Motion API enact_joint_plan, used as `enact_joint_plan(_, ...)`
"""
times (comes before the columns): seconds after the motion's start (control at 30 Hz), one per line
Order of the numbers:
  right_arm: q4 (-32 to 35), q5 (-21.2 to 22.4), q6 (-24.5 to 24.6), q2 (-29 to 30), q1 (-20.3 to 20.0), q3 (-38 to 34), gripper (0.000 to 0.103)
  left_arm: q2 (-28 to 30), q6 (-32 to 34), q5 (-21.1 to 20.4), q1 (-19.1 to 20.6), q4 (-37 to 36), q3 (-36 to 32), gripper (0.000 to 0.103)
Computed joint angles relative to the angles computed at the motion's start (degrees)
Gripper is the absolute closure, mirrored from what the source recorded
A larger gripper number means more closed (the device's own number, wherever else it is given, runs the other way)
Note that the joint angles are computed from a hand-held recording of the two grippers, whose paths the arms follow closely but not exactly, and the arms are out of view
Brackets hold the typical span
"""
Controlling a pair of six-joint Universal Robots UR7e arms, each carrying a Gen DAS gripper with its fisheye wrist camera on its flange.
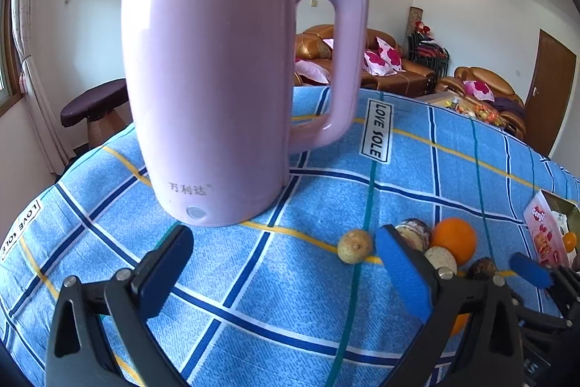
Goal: Organize fruits
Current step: 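Move both grippers back toward the remaining fruit pile, then grasp a dark brown round fruit with the right gripper while the left grasps an orange, then carry the brown fruit with the right gripper while the left carries the orange to the tray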
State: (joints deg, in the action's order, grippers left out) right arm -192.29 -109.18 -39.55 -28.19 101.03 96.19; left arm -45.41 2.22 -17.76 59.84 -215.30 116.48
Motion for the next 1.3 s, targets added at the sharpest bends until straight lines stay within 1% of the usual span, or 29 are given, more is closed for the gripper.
enact_joint_plan(0.13, 6.56, -0.83, 1.95, 0.61, -0.06, -2.73, 0.042, -1.17, -2.52, -1.79, 0.16, 1.58, 0.9, 0.0)
enact_joint_plan(0.17, 7.5, -0.78, 2.33, 0.6, -0.16, -2.97, 0.044, -1.37, -2.68, -2.18, 0.1, 1.9, 1.05, 0.0)
enact_joint_plan(0.2, 8.38, -0.55, 2.75, 0.49, -0.29, -3.11, 0.049, -1.42, -2.54, -2.76, 0.07, 2.1, 1.12, 0.0)
enact_joint_plan(0.23, 8.85, -0.37, 3.07, 0.37, -0.41, -3.13, 0.051, -1.39, -2.04, -3.55, 0.02, 2.3, 1.15, 0.0)
enact_joint_plan(0.27, 8.94, 0.12, 3.12, 0.13, -0.54, -2.9, 0.056, -1.44, -1.81, -3.97, -0.06, 2.45, 1.26, 0.0)
enact_joint_plan(0.3, 9.0, 0.26, 2.89, 0.08, -0.56, -2.84, 0.063, -1.46, -1.44, -4.7, -0.18, 2.61, 1.39, 0.0)
enact_joint_plan(0.33, 9.04, 0.47, 2.52, -0.1, -0.58, -2.56, 0.063, -1.46, -0.79, -5.8, -0.2, 2.56, 1.48, 0.0)
enact_joint_plan(0.4, 8.57, 0.89, 2.39, -0.26, -0.59, -2.02, 0.063, -1.4, 0.55, -7.43, -0.37, 1.89, 1.68, 0.0)
enact_joint_plan(0.43, 7.18, 1.56, 2.35, -0.73, -0.77, -1.06, 0.063, -1.36, 1.44, -8.49, -0.49, 1.37, 1.88, 0.0)
enact_joint_plan(0.47, 5.4, 2.35, 2.27, -1.0, -0.92, -0.22, 0.063, -1.49, 1.8, -9.56, -0.56, 1.39, 2.11, 0.001)
enact_joint_plan(0.53, 0.06, 4.47, 1.05, -2.27, -1.41, 2.5, 0.063, -2.42, 1.46, -13.87, -0.49, 3.39, 3.08, 0.003)
enact_joint_plan(0.6, -6.63, 5.84, -1.53, -3.22, -1.83, 5.35, 0.063, -3.06, 1.49, -17.53, -0.42, 6.33, 3.52, 0.012)
enact_joint_plan(0.63, -10.11, 6.29, -2.85, -3.6, -2.08, 6.7, 0.063, -2.91, 2.24, -18.84, -0.52, 8.33, 3.38, 0.014)
enact_joint_plan(0.7, -14.1, 6.8, -4.23, -3.92, -2.44, 8.09, 0.063, -2.13, 3.36, -19.09, -0.93, 10.2, 2.92, 0.018)
enact_joint_plan(0.77, -16.12, 7.49, -4.84, -4.46, -2.9, 8.9, 0.063, -1.23, 3.82, -18.88, -1.4, 13.82, 2.13, 0.022)
enact_joint_plan(0.8, -16.19, 7.71, -4.77, -4.48, -3.05, 8.69, 0.063, -1.29, 3.56, -19.18, -1.46, 14.89, 2.05, 0.025)
enact_joint_plan(0.83, -16.01, 7.94, -4.46, -4.64, -3.17, 8.72, 0.063, -1.38, 2.66, -19.89, -1.31, 16.52, 1.73, 0.025)
enact_joint_plan(0.9, -15.22, 8.07, -4.45, -4.93, -3.29, 8.8, 0.063, -2.26, -0.16, -21.46, -0.67, 20.58, 1.4, 0.025)
enact_joint_plan(0.93, -15.2, 8.13, -4.43, -4.75, -3.25, 8.66, 0.063, -2.68, -2.65, -21.95, -0.1, 24.26, 0.67, 0.026)
enact_joint_plan(0.97, -15.26, 8.41, -4.45, -4.8, -3.32, 8.72, 0.063, -2.77, -3.8, -21.96, 0.15, 25.9, 0.28, 0.031)
enact_joint_plan(1.0, -15.23, 8.61, -4.46, -4.9, -3.35, 8.84, 0.063, -2.93, -5.32, -21.9, 0.43, 28.02, -0.17, 0.039)
enact_joint_plan(1.03, -14.74, 8.73, -4.41, -5.02, -3.37, 8.86, 0.063, -3.1, -7.06, -21.88, 0.79, 30.46, -0.76, 0.043)
enact_joint_plan(1.07, -14.31, 8.69, -4.35, -5.05, -3.33, 8.76, 0.063, -3.13, -7.58, -22.07, 0.88, 30.74, -0.56, 0.043)
enact_joint_plan(1.13, -13.57, 8.67, -4.41, -4.99, -3.3, 8.62, 0.063, -3.08, -7.0, -22.59, 0.82, 29.84, -0.28, 0.049)
enact_joint_plan(1.2, -13.32, 8.77, -4.63, -5.19, -3.38, 8.87, 0.063, -2.9, -6.6, -23.13, 0.67, 29.43, -0.15, 0.058)
enact_joint_plan(1.23, -13.23, 8.73, -4.62, -5.0, -3.3, 8.66, 0.063, -2.81, -6.71, -22.71, 0.54, 29.34, -0.12, 0.059)
enact_joint_plan(1.3, -13.34, 8.97, -4.52, -4.99, -3.35, 8.68, 0.063, -2.82, -6.67, -22.91, 0.59, 28.53, 0.05, 0.066)
